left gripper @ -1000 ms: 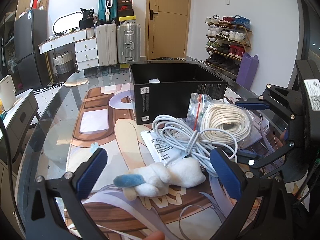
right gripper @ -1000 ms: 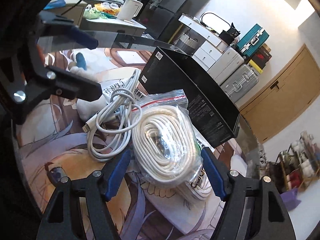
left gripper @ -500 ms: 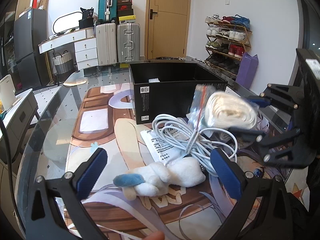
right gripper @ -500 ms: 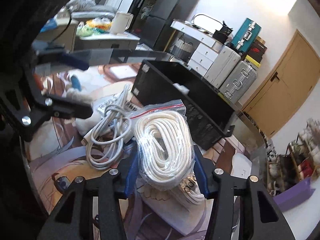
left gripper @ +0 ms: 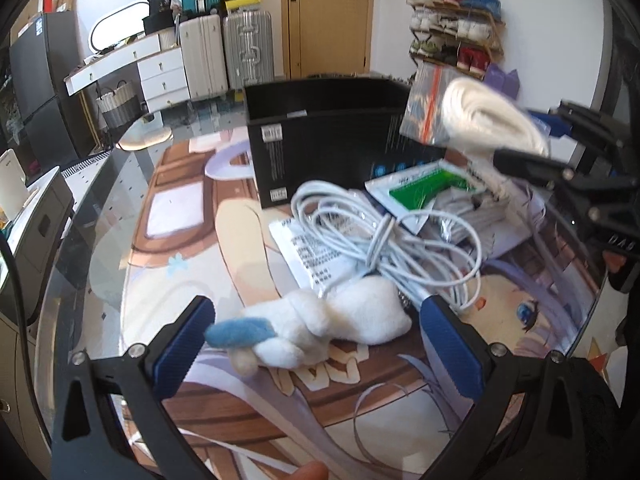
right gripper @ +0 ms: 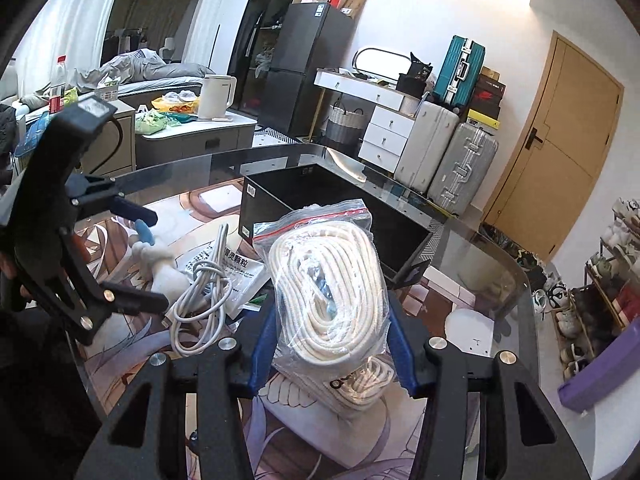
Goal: Organize soft objects
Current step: 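Lift the rope bag with the right tool while the left tool grasps the white plush toy, then carry the rope bag over the box with the right tool while the left lifts the toy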
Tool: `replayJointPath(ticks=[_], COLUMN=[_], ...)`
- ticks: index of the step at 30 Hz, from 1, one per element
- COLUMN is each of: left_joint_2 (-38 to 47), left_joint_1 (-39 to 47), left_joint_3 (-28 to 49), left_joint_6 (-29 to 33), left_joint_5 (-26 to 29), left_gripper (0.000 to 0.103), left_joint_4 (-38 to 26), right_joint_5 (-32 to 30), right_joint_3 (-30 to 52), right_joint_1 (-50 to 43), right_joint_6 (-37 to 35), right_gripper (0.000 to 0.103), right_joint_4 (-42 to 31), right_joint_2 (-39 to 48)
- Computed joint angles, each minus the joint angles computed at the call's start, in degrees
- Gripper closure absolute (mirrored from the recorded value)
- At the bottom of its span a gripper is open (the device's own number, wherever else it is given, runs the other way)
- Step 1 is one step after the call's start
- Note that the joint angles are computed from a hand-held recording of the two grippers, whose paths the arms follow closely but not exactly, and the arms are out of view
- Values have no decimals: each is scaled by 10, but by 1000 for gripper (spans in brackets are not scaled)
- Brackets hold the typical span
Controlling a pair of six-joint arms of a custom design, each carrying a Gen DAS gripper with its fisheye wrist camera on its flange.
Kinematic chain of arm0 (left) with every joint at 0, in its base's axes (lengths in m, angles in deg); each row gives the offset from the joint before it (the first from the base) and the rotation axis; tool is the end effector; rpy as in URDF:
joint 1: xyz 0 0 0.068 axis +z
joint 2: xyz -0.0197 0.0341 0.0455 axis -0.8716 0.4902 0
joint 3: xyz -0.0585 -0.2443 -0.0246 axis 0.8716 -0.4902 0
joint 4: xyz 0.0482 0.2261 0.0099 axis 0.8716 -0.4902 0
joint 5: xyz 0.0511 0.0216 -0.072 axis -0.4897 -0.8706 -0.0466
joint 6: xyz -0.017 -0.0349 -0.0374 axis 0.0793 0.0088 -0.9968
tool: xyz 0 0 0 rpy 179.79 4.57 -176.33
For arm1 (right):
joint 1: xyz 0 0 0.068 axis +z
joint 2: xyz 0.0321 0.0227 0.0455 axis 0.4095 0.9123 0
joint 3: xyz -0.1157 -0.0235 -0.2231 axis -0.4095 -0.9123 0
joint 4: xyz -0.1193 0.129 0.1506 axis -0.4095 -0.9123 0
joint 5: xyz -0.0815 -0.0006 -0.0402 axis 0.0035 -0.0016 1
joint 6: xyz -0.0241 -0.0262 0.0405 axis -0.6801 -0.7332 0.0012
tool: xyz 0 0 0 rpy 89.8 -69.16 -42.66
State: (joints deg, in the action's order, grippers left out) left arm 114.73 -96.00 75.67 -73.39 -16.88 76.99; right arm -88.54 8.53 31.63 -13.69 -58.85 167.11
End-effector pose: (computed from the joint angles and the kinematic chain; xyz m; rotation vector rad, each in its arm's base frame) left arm 0.2878 -0.1942 0.1294 0.2925 2.3896 -0.1396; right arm 0.3504 0.0564 0.2053 -0.9325 1.9868 0.0723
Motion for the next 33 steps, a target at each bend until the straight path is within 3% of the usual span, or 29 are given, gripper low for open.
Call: replayJointPath(ticks=[7, 16, 17, 33], left_joint_2=[26, 33, 30, -52], left_joint_1=[-3, 10, 9, 28], left_joint_3=[18, 36, 32, -26], left_joint_6=[-31, -25, -22, -21], left_joint_5=[1, 0, -2, 11], left_gripper=[0, 4, 11, 12], left_joint_4=[-20, -40, -37, 17], right_joint_5=[2, 6, 6, -5], right_joint_3=[-18, -18, -18, -22], right_joint_1=[-3, -2, -2, -13], right_joint_6=[-1, -2, -2, 10], right_gripper=[53, 53, 53, 53], right_joint_4=[14, 16, 16, 23], right_joint_2=[-5, -4, -4, -16])
